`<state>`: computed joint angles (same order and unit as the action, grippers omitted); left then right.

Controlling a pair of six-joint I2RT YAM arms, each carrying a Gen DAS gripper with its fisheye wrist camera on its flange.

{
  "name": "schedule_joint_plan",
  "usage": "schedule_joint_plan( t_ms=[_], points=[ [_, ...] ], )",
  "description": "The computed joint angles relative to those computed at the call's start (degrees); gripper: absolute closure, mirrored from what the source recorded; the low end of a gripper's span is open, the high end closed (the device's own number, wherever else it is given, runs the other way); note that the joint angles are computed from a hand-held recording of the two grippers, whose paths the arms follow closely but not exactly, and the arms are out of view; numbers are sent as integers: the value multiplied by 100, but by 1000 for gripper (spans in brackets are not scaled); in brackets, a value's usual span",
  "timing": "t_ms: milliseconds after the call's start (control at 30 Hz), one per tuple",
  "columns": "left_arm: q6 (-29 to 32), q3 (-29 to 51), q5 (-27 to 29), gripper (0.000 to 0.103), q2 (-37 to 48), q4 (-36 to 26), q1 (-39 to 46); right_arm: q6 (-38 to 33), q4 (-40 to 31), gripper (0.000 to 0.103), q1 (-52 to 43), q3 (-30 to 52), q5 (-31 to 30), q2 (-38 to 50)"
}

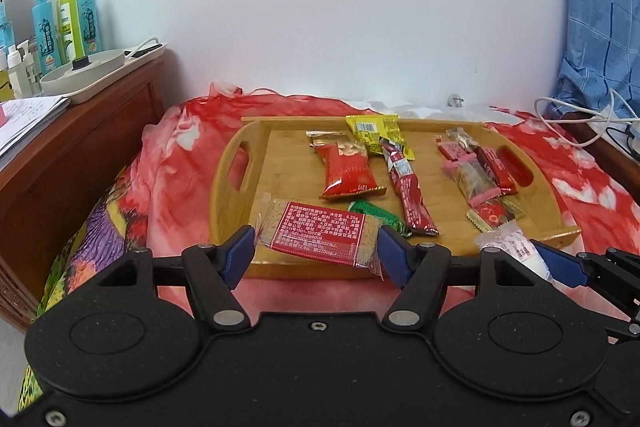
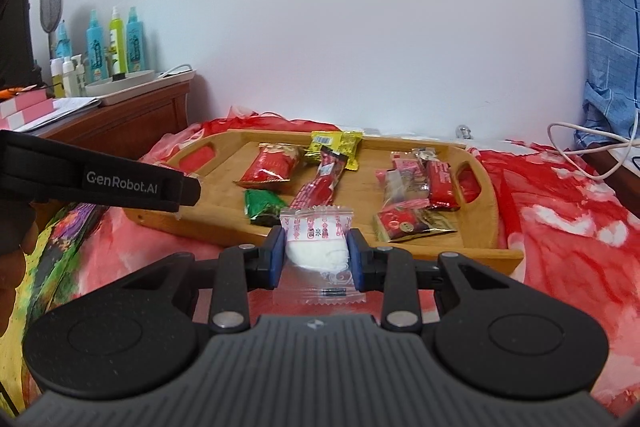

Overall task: Organize snacks
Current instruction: 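Carry the wafer packet with the left gripper while the right gripper carries the candy packet over the tray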

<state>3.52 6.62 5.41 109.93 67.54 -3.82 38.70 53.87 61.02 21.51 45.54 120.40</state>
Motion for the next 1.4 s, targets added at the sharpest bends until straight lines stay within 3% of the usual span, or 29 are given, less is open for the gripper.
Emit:
schedule_joint_plan(
  t_ms=[567,800,1200,1400],
  points=[
    [-213,839,-5,38,-252,-1061,-116,-433,377,65,-997,-179,-401,-483],
    [-296,1500,74,38,-234,-1813,-38,-682,407,65,-1416,-25,-703,-496],
    [-265,2963,117,38,521,-2696,36,-1063,290,65,-2356,695,-1477,-120],
    [-651,3728,67,38,1050,-3037,36,-1233,32,65,-2712,1263,-1738,165]
  ],
)
